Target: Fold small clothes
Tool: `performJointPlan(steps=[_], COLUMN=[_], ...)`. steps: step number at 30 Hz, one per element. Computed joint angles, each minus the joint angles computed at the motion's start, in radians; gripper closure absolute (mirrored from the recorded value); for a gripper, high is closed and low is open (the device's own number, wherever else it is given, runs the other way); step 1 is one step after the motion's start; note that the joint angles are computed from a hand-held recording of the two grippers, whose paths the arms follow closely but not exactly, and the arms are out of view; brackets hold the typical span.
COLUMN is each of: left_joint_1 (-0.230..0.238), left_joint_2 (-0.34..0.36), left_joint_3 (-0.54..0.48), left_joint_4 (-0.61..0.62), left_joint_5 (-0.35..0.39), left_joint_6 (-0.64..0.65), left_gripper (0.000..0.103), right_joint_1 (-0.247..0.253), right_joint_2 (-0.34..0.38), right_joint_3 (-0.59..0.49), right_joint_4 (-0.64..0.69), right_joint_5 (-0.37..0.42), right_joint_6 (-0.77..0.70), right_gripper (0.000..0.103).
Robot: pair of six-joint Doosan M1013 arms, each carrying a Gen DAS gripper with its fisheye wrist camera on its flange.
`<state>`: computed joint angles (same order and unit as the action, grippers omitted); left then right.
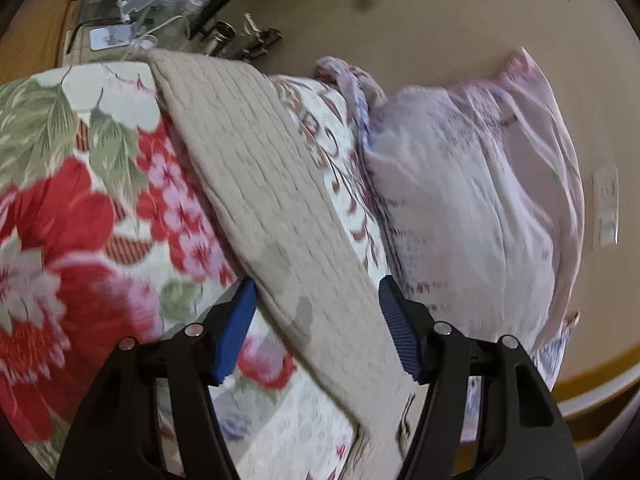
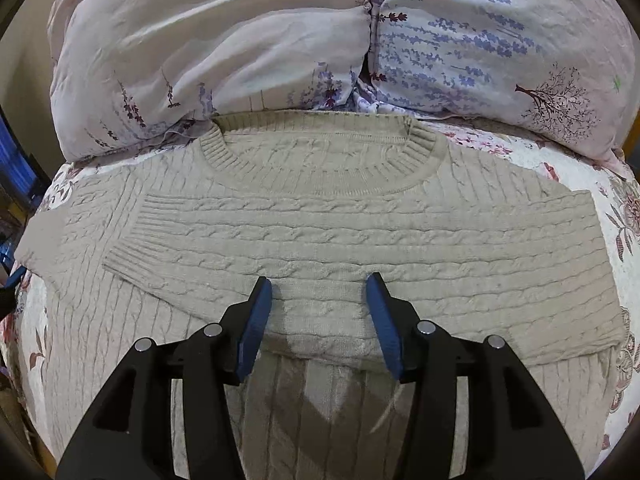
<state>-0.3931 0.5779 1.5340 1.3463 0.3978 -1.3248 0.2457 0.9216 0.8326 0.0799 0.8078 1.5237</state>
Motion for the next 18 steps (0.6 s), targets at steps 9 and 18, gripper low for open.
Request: performJointPlan(steps=[9,18], left_joint_1=[0.031,-0.009], left_joint_2=[0.002,0.009], left_joint_3=[0.021,-0.049], left_joint_4=[-0.003,0.275], left_joint_5=[-0.024,0.01], left_joint_6=[-0.08,-0.188], left_gripper=[0.094,0.097], right_joint_1=[-0.021,-0.049], right_joint_2=[0.006,-0.019], right_joint_3=[-0.013,0.02], right_joint_4=[0.13,0.229], right_joint_5=[0.031,0.013], right_joint_6=[-0.038,-0.072], right_gripper=[0.047,0.047])
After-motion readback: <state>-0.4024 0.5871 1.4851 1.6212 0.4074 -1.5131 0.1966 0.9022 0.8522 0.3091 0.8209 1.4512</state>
